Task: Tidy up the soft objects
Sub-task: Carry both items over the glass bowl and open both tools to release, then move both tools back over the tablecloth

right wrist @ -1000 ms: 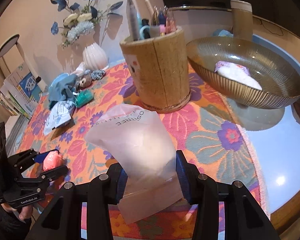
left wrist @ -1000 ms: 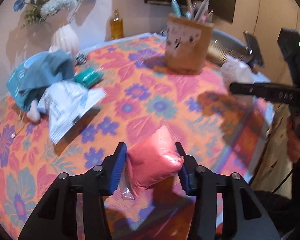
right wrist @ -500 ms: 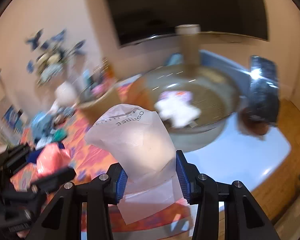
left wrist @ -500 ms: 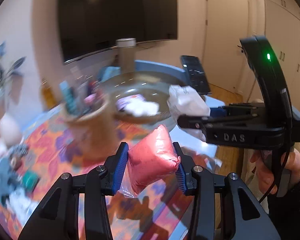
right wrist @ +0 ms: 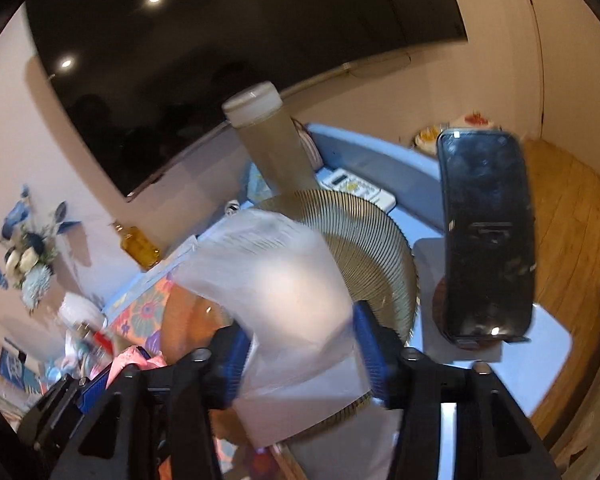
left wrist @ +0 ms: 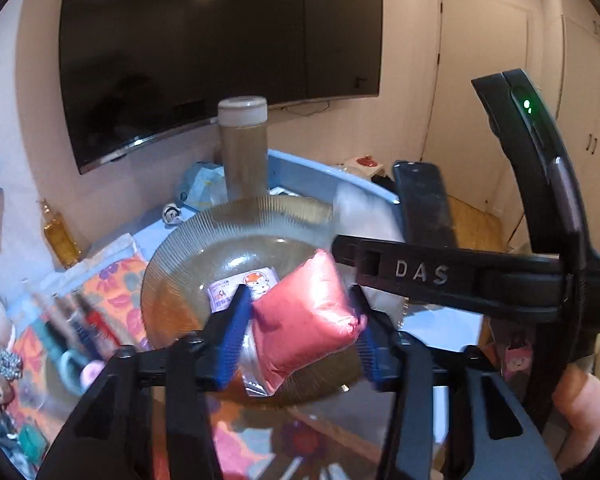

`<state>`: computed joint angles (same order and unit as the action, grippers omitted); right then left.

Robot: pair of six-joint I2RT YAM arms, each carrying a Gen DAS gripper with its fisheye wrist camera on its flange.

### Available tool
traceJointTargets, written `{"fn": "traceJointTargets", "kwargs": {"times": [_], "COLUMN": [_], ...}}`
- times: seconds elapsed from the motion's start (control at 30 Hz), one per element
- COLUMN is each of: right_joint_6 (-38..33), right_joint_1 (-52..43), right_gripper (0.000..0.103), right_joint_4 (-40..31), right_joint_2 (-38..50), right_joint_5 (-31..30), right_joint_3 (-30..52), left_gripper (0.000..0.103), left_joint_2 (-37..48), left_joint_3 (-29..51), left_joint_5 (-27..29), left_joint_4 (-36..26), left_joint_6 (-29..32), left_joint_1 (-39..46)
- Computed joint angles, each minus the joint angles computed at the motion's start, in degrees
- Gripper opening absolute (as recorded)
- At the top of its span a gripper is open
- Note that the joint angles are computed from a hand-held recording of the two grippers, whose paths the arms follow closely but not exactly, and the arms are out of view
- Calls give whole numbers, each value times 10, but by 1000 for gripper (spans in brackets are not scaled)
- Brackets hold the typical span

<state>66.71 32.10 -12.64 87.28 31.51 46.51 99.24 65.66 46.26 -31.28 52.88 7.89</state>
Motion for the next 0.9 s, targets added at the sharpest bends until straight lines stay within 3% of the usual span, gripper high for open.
{"fn": "traceJointTargets", "kwargs": {"times": [0.03, 0.07, 0.17, 0.27, 0.43, 0.57, 0.7, 0.9], "right_joint_6": [-5, -6, -10, 4, 39, 74, 70, -36], "right_joint_1": [-11, -17, -11, 18, 67, 127, 189, 251], "right_gripper": [65, 65, 65, 65, 65, 65, 66, 66], "right_joint_4": [18, 25, 34, 19, 13, -23, -56, -51], "right_joint_2": [-1, -3, -12, -25, -40, -40, -14, 89], "right_joint_5": [-13, -21, -17, 6, 35, 66, 84, 69], "right_joint_3": [-9, -16, -30, -40, -58, -48, -5, 122], "left_gripper": [80, 83, 83, 83, 83, 83, 83, 87], "left_joint_2": [11, 16, 24, 34, 20, 20, 55, 162], "left_joint_3": [5, 7, 14, 32, 15, 27, 84, 263], "left_joint_5": [-13, -7, 33, 64, 67, 67, 64, 76], "left_joint_4": [3, -2, -52, -146, -208, -295, -396, -494], "left_joint_6": [-9, -4, 52, 140, 226, 330, 432, 492], "left_joint_1": [-9, -6, 19, 42, 73, 126, 212, 339]}}
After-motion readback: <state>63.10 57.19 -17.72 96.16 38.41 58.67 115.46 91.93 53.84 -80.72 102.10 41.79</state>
